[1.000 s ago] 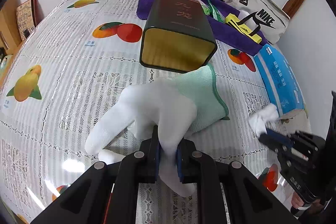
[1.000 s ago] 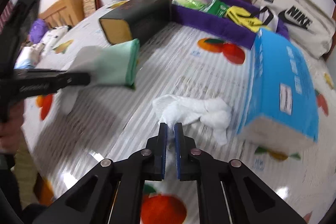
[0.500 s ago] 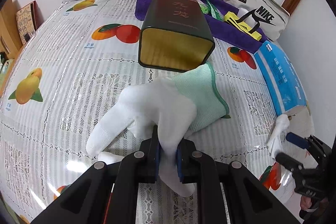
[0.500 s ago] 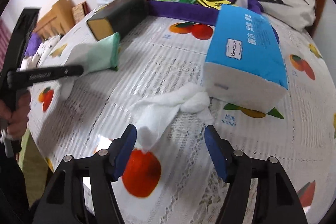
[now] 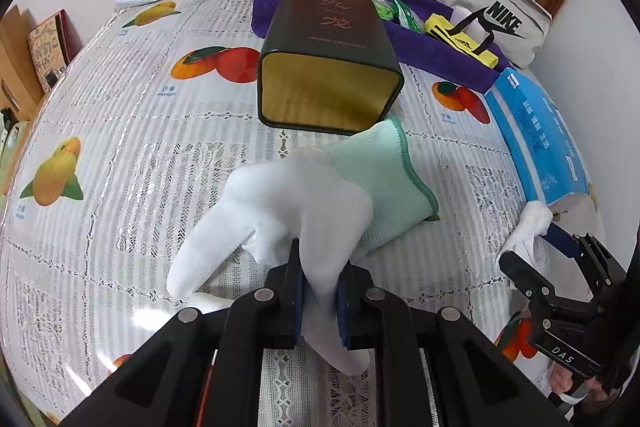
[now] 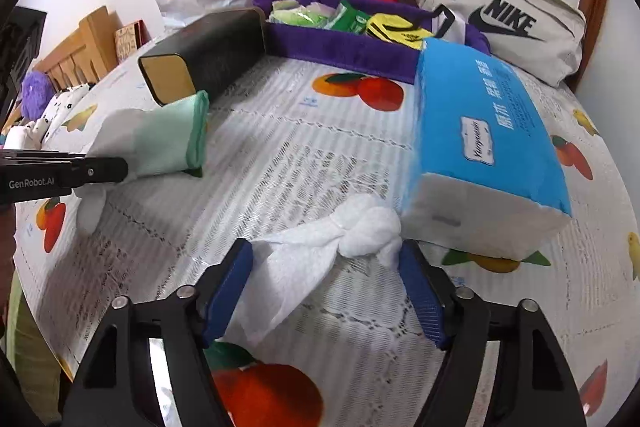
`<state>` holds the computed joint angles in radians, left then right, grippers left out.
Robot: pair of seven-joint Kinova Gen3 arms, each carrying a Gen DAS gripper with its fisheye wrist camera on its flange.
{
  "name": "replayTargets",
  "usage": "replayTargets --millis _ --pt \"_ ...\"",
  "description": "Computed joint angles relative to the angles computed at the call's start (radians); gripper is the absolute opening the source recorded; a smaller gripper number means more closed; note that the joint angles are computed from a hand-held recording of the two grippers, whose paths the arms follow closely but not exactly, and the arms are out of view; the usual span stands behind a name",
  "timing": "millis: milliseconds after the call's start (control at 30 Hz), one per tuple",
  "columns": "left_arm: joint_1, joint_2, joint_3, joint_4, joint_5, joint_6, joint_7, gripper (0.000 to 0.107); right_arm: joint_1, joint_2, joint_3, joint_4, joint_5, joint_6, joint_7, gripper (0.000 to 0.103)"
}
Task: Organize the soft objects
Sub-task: 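Hold the glove up with the left tool while the right tool grasps the white tissue, then carry the glove with the left tool while the right tool carries the tissue onto the towel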
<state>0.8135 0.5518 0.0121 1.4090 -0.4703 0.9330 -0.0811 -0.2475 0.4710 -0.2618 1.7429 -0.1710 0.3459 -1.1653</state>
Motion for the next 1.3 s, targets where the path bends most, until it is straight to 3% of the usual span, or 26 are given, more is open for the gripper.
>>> replayTargets --millis 33,200,300,467,667,800,1300 --pt "0.0 0.002 0.001 -0.003 0.0 0.004 -0.002 0.014 0.022 0.001 -0.028 0.005 -0.009 -0.009 0.025 0.057" --pt "0.0 0.009 0.003 -0.019 0.004 0.02 -0.009 0.014 0.104 0.013 -0.122 0.006 -0.057 -0.009 0.135 0.014" --pt "0.0 0.009 0.004 -0.023 0.008 0.023 -0.012 0.014 0.128 0.022 -0.141 -0.012 -0.094 0.03 0.185 0.007" --pt "-0.003 -0.007 0.001 0.006 0.008 -0.023 0.004 0.012 0.152 0.031 -0.137 -0.06 -0.18 0.141 0.251 0.006" --pt "0.014 -0.025 -0.005 0.015 -0.016 -0.038 0.023 0.012 0.157 -0.012 -0.118 -0.053 -0.259 0.16 0.332 0.006" --pt "0.035 -0.075 -0.014 0.055 -0.066 -0.095 0.071 0.012 0.165 -0.04 -0.116 -0.051 -0.313 0.16 0.391 0.006" --pt "0.013 -0.059 0.009 -0.099 -0.111 0.05 -0.009 0.011 0.159 -0.051 -0.041 -0.159 -0.379 0.219 0.437 0.006"
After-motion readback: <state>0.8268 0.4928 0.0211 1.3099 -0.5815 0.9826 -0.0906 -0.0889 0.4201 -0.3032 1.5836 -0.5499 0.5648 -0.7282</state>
